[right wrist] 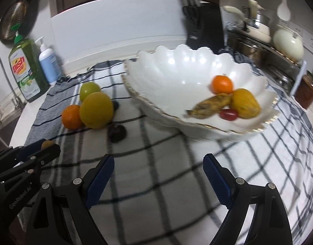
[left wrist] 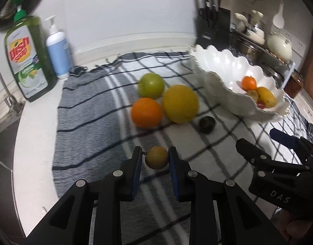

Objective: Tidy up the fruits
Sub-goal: 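Lift the tan fruit with the left tool while the right tool grasps the dark plum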

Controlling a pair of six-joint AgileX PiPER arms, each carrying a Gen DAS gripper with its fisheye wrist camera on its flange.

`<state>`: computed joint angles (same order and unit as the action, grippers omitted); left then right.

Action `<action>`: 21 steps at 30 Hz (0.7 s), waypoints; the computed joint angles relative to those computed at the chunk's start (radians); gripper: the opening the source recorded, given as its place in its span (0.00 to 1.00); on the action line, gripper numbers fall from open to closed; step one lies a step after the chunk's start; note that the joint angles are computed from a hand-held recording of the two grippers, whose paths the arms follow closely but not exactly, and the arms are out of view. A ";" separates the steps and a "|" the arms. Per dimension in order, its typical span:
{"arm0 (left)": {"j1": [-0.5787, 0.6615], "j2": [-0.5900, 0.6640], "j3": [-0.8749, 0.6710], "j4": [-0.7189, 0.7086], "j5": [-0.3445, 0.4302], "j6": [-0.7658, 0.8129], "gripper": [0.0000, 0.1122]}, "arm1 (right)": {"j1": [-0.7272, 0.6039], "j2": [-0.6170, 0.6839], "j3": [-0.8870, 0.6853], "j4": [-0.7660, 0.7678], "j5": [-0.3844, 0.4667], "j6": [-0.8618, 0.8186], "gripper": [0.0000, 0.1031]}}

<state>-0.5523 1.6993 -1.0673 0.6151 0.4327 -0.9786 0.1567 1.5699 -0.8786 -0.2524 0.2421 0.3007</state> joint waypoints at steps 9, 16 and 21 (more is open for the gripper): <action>0.085 -0.005 0.022 -0.029 -0.030 0.025 0.23 | 0.070 0.120 -0.124 0.053 0.037 -0.070 0.77; 0.121 0.015 -0.004 -0.062 -0.035 0.065 0.23 | 0.082 0.198 -0.206 0.091 0.059 -0.124 0.64; 0.132 0.037 -0.029 -0.078 -0.033 0.084 0.23 | 0.083 0.247 -0.257 0.094 0.077 -0.134 0.53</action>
